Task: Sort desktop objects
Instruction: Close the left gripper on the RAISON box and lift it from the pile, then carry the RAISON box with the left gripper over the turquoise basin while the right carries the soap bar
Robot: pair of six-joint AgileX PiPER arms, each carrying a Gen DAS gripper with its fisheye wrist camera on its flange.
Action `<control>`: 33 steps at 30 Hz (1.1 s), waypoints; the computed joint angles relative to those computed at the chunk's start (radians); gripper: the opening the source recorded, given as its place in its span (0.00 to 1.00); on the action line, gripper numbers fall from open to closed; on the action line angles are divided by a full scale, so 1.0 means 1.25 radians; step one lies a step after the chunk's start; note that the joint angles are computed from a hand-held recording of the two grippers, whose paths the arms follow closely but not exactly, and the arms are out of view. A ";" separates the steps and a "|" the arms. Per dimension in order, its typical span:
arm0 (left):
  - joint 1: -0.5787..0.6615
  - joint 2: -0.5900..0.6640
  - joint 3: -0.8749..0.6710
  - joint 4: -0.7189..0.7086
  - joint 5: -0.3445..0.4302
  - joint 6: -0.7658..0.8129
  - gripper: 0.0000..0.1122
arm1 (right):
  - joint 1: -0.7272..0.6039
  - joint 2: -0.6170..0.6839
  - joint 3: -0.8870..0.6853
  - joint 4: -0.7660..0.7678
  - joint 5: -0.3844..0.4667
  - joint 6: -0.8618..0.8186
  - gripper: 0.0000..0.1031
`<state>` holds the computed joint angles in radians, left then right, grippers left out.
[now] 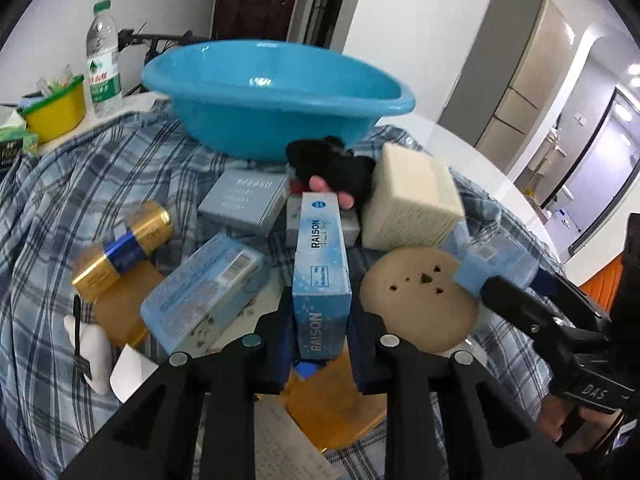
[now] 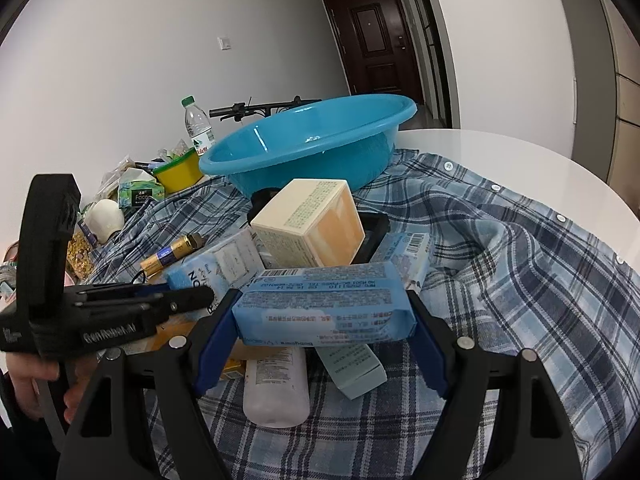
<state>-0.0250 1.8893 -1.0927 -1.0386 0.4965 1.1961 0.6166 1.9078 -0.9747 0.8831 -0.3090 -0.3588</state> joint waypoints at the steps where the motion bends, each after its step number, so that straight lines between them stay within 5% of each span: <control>1: -0.010 -0.006 0.006 0.000 -0.015 0.006 0.22 | -0.001 0.001 0.000 -0.005 0.000 0.007 0.75; 8: -0.065 0.024 -0.040 0.138 -0.046 -0.143 0.25 | 0.002 0.002 -0.003 0.000 -0.001 0.003 0.75; 16: -0.075 0.016 -0.016 0.013 -0.116 -0.026 0.21 | -0.006 -0.001 0.003 -0.031 -0.002 0.043 0.75; 20: -0.098 -0.027 0.041 -0.043 -0.189 0.032 0.21 | 0.010 -0.007 -0.007 0.081 -0.019 -0.068 0.75; 27: -0.099 -0.130 0.120 -0.272 -0.226 0.254 0.21 | 0.043 -0.037 -0.031 0.218 -0.053 -0.248 0.75; 33: -0.086 -0.211 0.105 -0.229 -0.225 0.207 0.21 | 0.066 -0.086 -0.081 0.326 -0.108 -0.436 0.75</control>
<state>-0.1328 1.6258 -0.9612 -1.3245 0.2153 1.4544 0.6986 1.7997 -1.0759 1.2910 -0.4435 -0.9033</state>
